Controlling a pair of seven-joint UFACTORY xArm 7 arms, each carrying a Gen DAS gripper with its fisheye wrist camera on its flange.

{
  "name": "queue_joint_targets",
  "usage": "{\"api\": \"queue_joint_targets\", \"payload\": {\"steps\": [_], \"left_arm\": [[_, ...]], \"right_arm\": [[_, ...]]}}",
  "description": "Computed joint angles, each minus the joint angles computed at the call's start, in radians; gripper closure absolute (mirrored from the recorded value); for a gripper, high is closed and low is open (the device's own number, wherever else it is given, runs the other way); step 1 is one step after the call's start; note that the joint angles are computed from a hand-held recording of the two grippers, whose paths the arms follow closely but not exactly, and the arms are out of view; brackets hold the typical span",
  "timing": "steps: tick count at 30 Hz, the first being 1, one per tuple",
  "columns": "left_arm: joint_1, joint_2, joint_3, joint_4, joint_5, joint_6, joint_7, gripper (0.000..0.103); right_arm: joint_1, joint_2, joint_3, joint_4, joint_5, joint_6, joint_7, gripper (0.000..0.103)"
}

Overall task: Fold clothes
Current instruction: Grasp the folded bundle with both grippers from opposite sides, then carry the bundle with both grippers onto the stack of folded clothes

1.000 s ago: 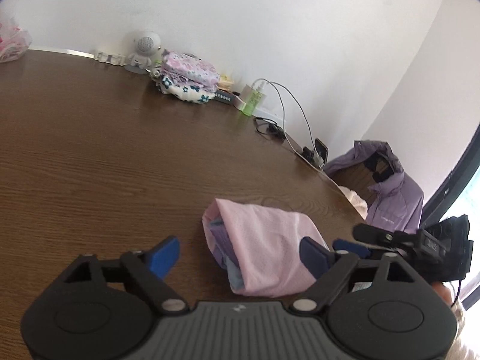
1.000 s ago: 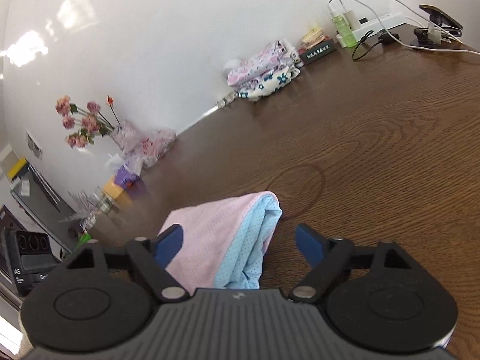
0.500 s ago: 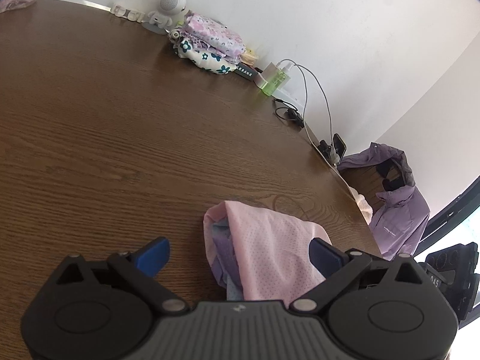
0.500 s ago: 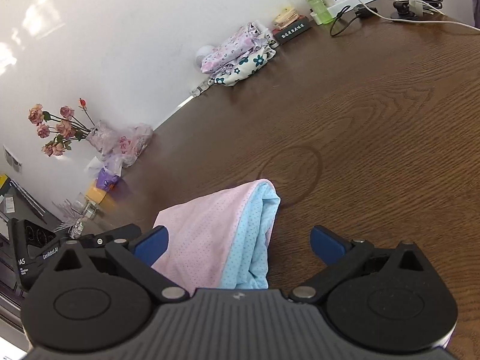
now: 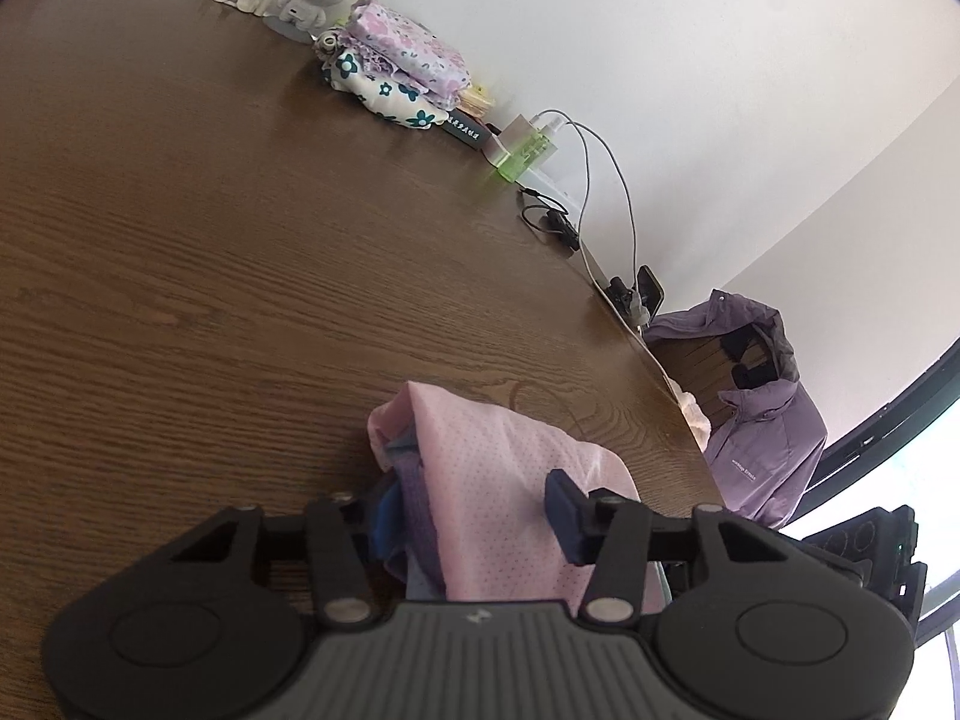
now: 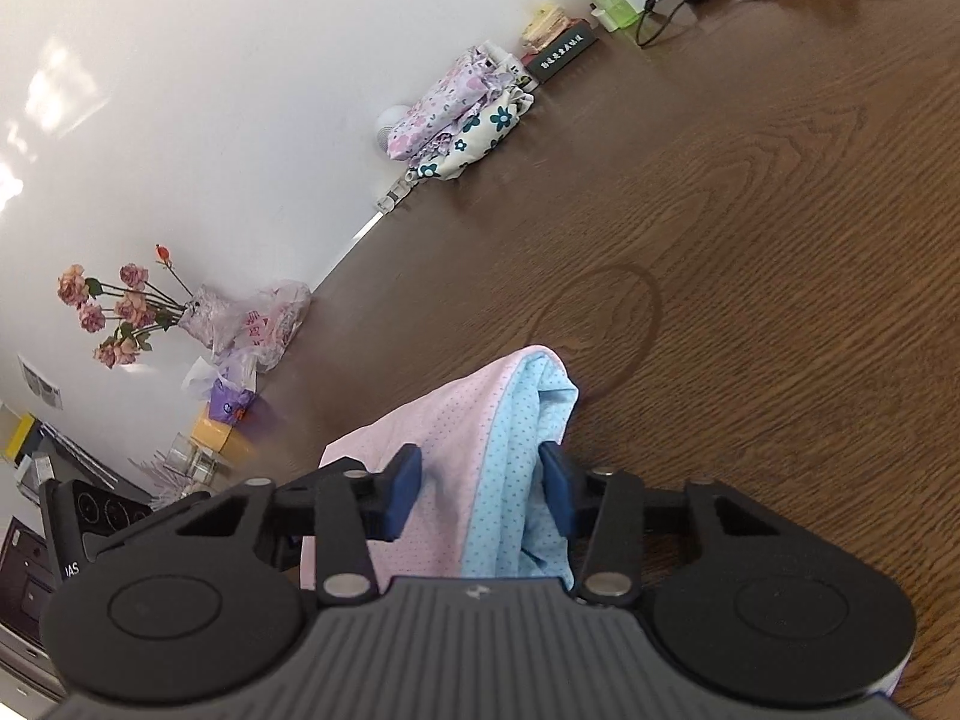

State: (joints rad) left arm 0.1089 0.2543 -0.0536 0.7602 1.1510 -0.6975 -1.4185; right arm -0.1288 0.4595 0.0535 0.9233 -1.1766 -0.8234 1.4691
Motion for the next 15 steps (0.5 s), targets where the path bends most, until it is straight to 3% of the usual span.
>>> {"api": "queue_joint_targets", "payload": {"steps": [8, 15], "left_arm": [[-0.005, 0.036, -0.012, -0.045, -0.104, -0.069, 0.055, 0.083], [0.008, 0.011, -0.007, -0.079, -0.121, -0.15, 0.082, 0.087]], "right_arm": [[0.005, 0.029, 0.006, 0.01, 0.003, -0.025, 0.008, 0.082], [0.002, 0.013, -0.001, 0.025, -0.025, -0.075, 0.043, 0.089]]}}
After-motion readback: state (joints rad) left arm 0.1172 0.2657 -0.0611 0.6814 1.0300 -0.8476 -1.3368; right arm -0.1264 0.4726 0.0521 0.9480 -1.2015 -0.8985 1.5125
